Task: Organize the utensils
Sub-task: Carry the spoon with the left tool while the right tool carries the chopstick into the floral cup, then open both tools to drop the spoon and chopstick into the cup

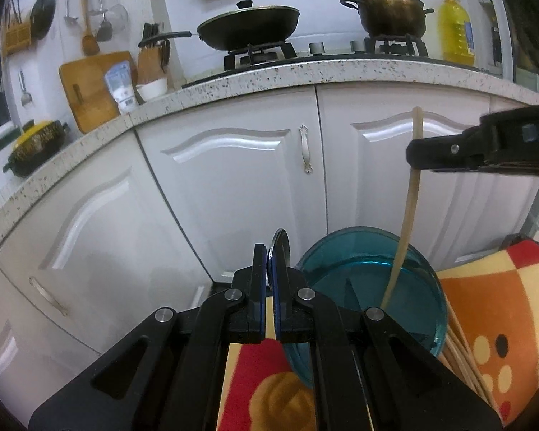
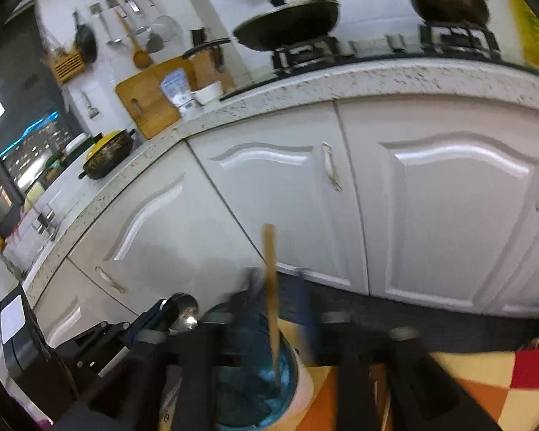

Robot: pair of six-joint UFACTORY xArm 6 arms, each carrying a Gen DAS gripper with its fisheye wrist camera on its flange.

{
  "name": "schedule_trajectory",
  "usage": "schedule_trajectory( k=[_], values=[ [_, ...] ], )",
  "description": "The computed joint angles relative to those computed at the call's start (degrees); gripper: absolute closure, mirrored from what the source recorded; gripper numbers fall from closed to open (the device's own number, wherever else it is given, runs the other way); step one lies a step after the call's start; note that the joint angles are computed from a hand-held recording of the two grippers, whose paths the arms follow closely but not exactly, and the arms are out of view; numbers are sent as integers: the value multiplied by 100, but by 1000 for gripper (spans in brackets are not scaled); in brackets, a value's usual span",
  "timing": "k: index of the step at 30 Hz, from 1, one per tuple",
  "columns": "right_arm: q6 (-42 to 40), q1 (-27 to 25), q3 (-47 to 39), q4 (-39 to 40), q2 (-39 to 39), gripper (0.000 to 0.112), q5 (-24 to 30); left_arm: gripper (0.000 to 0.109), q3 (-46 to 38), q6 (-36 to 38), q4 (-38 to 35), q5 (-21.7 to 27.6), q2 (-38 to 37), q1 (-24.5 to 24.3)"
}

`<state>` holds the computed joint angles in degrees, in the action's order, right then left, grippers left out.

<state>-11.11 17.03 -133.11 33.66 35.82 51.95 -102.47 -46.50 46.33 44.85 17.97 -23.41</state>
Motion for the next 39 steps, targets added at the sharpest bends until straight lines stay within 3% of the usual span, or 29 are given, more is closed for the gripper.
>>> schedule_trajectory(
  k=[5,9,14,25,39],
  values=[
    [-300,-68,1175,172,-755,63,-286,103,56,83,-409,128,-106,1],
    [-441,-109,1909,183,-1230,63,-438,75,367,1,-666,47,-383,9],
    [-513,-128,2574,150,-1677,63,-579,66,715,-262,-524,19,-723,-46],
    [-539,-104,3844,-274,-2649,63,-786,60,1222,-439,-609,36,-1285,-225],
    [-522,-512,5434,-603,-3840,63,-802,48,1955,-322,-1046,-362,-1866,-555]
  ],
)
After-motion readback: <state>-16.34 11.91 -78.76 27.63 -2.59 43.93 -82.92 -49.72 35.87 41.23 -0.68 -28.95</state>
